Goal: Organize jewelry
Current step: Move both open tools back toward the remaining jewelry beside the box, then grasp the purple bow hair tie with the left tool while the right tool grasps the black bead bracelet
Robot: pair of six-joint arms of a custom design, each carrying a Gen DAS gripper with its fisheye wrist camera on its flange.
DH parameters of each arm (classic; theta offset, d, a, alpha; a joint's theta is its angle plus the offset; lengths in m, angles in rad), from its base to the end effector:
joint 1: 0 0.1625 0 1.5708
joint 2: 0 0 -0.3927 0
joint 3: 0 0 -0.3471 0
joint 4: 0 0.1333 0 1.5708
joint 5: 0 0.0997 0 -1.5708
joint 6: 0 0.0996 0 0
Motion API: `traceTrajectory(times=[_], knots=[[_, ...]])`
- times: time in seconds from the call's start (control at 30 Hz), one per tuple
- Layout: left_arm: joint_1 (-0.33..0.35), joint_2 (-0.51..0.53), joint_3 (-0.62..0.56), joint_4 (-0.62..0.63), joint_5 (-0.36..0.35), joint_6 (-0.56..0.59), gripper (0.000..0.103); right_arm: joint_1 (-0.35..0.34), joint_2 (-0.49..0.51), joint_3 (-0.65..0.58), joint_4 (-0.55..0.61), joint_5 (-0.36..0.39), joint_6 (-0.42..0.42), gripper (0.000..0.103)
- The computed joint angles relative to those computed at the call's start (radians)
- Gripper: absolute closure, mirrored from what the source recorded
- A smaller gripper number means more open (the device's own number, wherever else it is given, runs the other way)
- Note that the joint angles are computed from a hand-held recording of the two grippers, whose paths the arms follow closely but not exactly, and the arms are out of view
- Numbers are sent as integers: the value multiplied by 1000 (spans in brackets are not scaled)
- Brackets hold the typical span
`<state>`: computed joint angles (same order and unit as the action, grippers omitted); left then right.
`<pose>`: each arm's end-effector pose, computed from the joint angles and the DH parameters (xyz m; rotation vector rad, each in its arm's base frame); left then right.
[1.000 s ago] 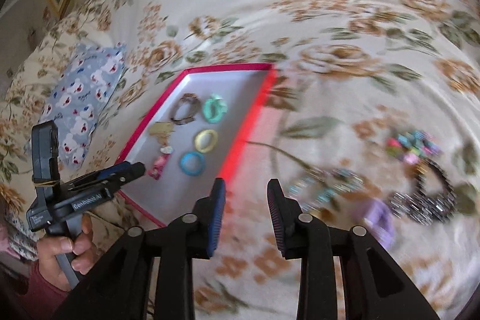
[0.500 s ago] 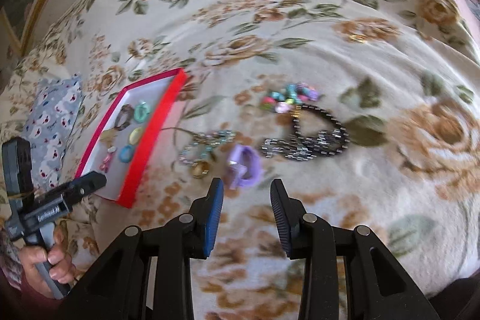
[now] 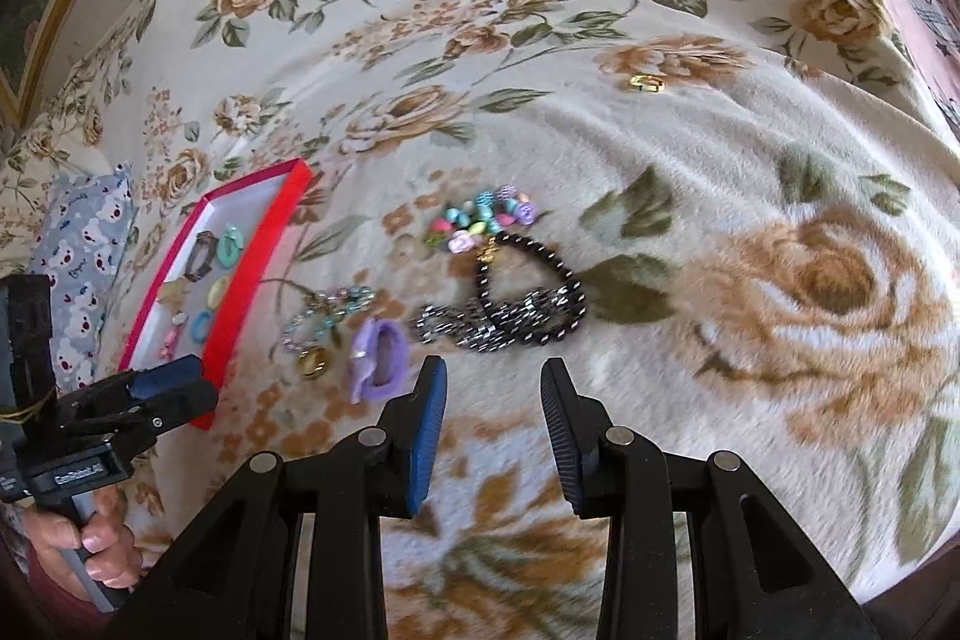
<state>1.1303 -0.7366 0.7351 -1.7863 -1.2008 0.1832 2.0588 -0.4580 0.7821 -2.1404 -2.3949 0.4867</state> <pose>-0.1689 -0.7554 0.3576 0.7990 2.6632 -0.3670 0.4256 -0.6735 0.1842 -0.1287 -2.4157 0.7577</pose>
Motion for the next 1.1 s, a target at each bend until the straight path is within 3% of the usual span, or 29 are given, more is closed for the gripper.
traceTrajectory(times=[0.3,0.5,0.57,0.6,0.63,0.73,0.8,1.1], knots=[[-20,138,-147,75,-35,13,43,-47,36,-126,128,15,-24,69],[-26,251,-273,133,-25,42,45,-74,138,-344,275,17,-44,70],[-26,285,-305,153,-8,49,49,-80,197,-454,355,-2,-57,70],[-24,300,-325,168,-8,53,61,-84,228,-515,405,-10,-52,71],[-22,314,-344,184,-7,58,67,-92,254,-564,451,-10,-42,72],[-21,310,-319,150,-8,80,74,-93,249,-532,411,-32,-72,80],[-18,313,-329,153,-23,84,92,-94,230,-494,384,-29,-67,95],[-23,184,-152,29,-43,113,92,-71,134,-303,169,37,-93,96]])
